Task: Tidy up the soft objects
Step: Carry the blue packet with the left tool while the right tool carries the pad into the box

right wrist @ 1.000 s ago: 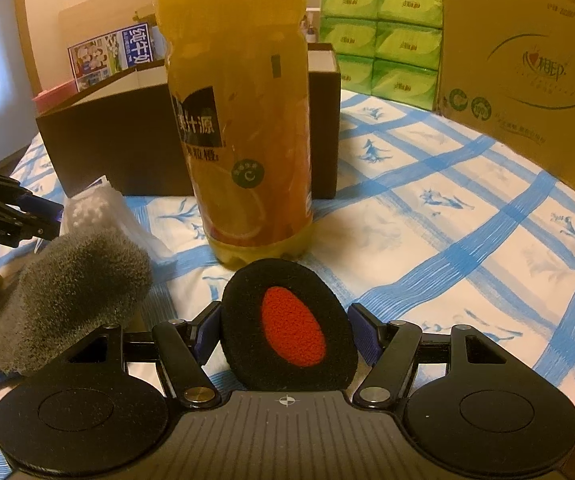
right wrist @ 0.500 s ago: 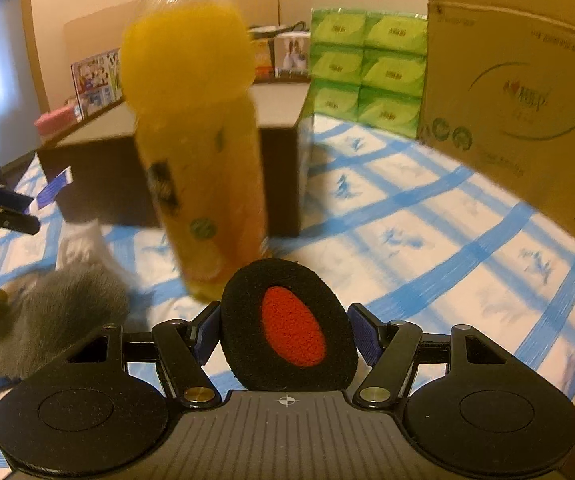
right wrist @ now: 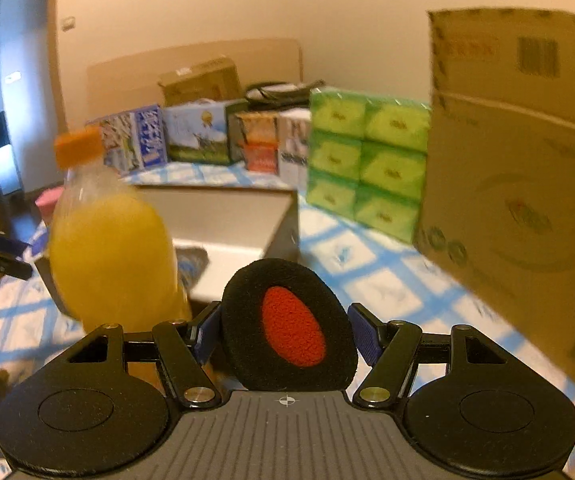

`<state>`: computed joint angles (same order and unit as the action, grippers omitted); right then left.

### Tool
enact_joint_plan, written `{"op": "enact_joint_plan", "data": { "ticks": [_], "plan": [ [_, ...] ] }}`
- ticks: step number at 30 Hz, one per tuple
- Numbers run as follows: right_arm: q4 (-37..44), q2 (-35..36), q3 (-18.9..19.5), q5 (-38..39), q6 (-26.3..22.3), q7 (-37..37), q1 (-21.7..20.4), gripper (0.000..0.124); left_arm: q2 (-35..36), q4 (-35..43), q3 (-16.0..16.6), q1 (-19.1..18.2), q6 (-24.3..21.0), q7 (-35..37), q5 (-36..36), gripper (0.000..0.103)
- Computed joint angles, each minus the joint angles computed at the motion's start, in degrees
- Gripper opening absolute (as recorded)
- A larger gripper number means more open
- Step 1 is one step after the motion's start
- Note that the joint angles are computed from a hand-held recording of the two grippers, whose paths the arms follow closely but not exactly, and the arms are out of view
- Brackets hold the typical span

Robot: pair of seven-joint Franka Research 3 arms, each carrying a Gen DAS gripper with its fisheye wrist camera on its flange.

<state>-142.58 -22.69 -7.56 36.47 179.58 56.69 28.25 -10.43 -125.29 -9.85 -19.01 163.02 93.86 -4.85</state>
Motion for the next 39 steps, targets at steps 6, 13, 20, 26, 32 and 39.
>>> {"op": "enact_joint_plan", "data": {
  "ticks": [6,13,20,26,32,39],
  "plan": [
    [13.57,6.80,-20.56,17.24,-5.31,-22.00,21.35,0.067,6.78,8.79,-1.45,2.10,-2.01,-3.50,2.98,0.043],
    [30.77,21.42,-27.71,35.14,-24.74,-36.25,21.69,0.067,17.75,22.78,-3.95,4.30,-5.19,-4.56,2.59,0.043],
    [42.80,35.07,-24.32,38.71,-34.44,-35.87,13.89,0.067,28.84,35.85,-5.94,4.96,-9.03,-5.65,4.00,0.043],
    [49.95,42.48,-19.49,40.23,-36.15,-34.68,8.39,0.073,35.90,43.78,-5.83,4.61,-11.83,-7.49,6.55,0.043],
    [52.34,44.77,-14.91,40.20,-34.64,-35.29,4.46,0.081,39.16,46.61,-6.31,4.77,-12.48,-7.51,7.07,0.044],
    [50.01,42.13,-10.09,39.56,-33.03,-36.84,0.38,0.081,40.39,47.45,-6.60,4.49,-11.74,-7.72,7.35,0.054]
  ]
}}
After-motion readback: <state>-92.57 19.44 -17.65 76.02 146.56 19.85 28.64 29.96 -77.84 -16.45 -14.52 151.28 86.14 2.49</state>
